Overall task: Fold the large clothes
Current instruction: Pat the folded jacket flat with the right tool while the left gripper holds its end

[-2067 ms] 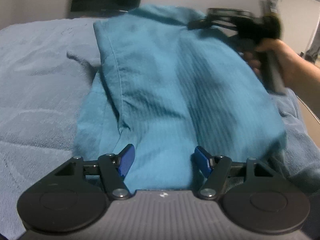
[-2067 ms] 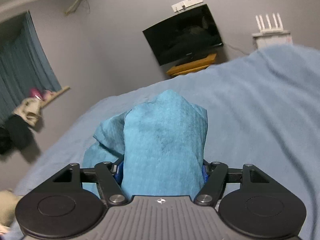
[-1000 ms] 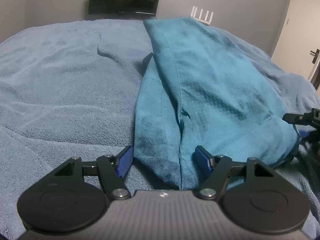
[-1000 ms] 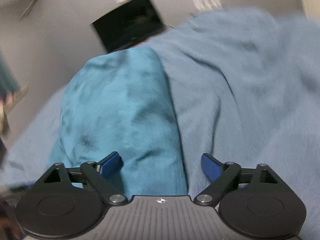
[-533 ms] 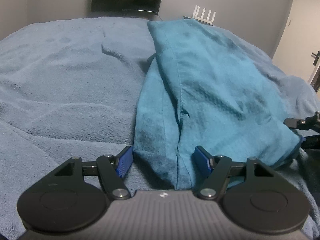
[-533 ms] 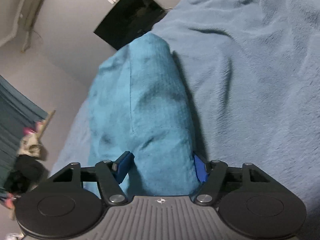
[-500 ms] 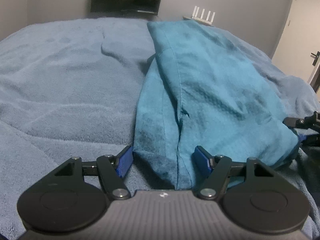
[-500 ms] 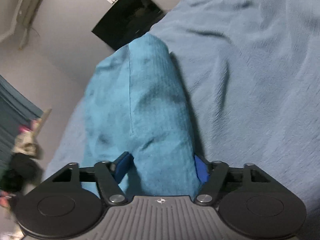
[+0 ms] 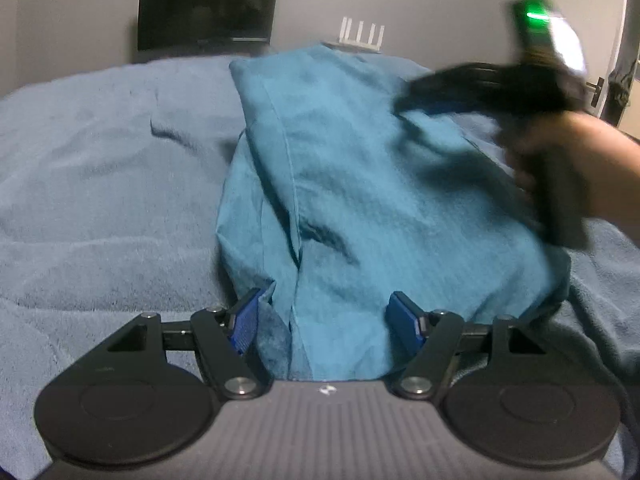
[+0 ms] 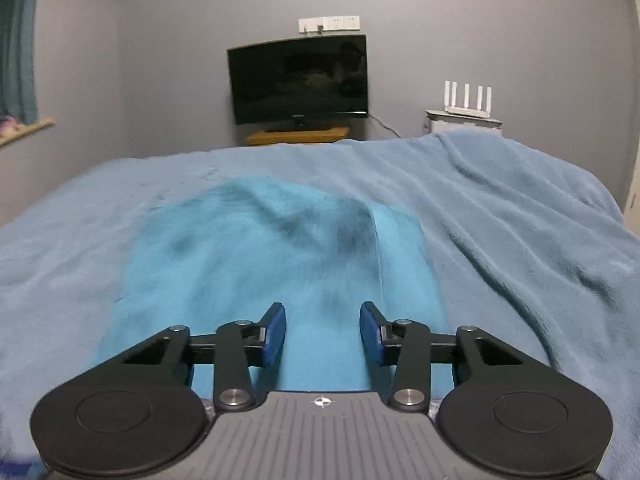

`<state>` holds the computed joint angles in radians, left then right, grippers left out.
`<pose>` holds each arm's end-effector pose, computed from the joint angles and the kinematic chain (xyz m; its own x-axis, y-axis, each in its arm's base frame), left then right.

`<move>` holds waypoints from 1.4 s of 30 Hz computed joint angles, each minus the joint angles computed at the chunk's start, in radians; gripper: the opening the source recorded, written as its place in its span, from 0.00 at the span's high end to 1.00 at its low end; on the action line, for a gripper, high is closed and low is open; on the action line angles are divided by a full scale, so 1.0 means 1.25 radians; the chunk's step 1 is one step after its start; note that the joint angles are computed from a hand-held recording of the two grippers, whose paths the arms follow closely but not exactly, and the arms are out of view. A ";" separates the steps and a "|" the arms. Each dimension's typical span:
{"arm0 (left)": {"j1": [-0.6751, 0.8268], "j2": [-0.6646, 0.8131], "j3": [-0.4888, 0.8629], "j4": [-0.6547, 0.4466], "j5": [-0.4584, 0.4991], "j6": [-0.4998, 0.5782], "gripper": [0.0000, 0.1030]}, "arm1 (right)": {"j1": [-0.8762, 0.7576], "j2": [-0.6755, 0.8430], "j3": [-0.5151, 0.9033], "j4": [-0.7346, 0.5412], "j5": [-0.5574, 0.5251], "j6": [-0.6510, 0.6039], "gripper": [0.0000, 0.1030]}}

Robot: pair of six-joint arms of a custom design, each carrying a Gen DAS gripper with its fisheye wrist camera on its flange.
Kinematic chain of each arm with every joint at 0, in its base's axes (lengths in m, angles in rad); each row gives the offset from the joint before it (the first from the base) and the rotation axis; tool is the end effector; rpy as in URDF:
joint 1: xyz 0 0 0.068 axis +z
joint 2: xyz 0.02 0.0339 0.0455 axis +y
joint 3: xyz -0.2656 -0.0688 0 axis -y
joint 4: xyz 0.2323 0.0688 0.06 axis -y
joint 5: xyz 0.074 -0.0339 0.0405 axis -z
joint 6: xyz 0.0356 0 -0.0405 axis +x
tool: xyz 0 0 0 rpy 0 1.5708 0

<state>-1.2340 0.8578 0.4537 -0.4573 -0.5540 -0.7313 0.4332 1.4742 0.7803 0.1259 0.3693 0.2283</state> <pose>0.0677 -0.1367 0.1991 -0.6470 0.1293 -0.7514 0.3457 0.9282 -0.1379 0.2792 0.1150 0.2178 -0.5017 0.0005 -0.8651 -0.0018 1.0000 0.0016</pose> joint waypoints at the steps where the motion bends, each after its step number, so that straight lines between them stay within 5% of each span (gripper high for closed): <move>1: 0.000 0.001 0.005 -0.011 0.007 -0.002 0.36 | 0.002 0.053 0.038 0.013 0.017 -0.024 0.56; 7: 0.017 0.024 0.036 -0.037 0.037 0.041 0.36 | 0.035 0.303 0.280 0.007 0.039 -0.150 0.63; 17: 0.039 0.026 0.039 -0.041 0.072 0.049 0.36 | 0.086 0.588 0.633 -0.121 -0.013 -0.189 0.67; 20: 0.044 0.018 0.043 -0.044 0.073 0.053 0.35 | 0.087 0.545 0.589 -0.087 -0.078 -0.176 0.66; 24: 0.043 -0.001 0.038 -0.050 0.048 0.038 0.35 | 0.102 0.400 0.382 0.065 -0.049 -0.180 0.63; 27: -0.027 -0.020 0.043 -0.061 -0.070 0.015 0.35 | 0.085 0.310 0.274 0.056 -0.075 -0.147 0.59; 30: -0.049 -0.035 0.039 -0.040 -0.087 0.027 0.35 | 0.057 0.268 0.228 -0.015 -0.137 -0.142 0.57; 34: -0.063 -0.014 0.035 -0.025 -0.101 0.046 0.35 | 0.039 0.204 0.154 0.062 -0.119 -0.154 0.57; 38: -0.077 0.009 0.032 -0.002 -0.114 0.044 0.35 | -0.010 0.247 0.210 0.089 -0.073 -0.147 0.56; 42: -0.059 0.020 0.029 0.008 -0.093 0.045 0.35 | -0.053 0.396 0.389 -0.012 -0.072 -0.163 0.57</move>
<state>-1.3078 0.8822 0.4894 -0.4477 -0.6707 -0.6752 0.3675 1.9698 1.2661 0.1112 0.2798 0.0245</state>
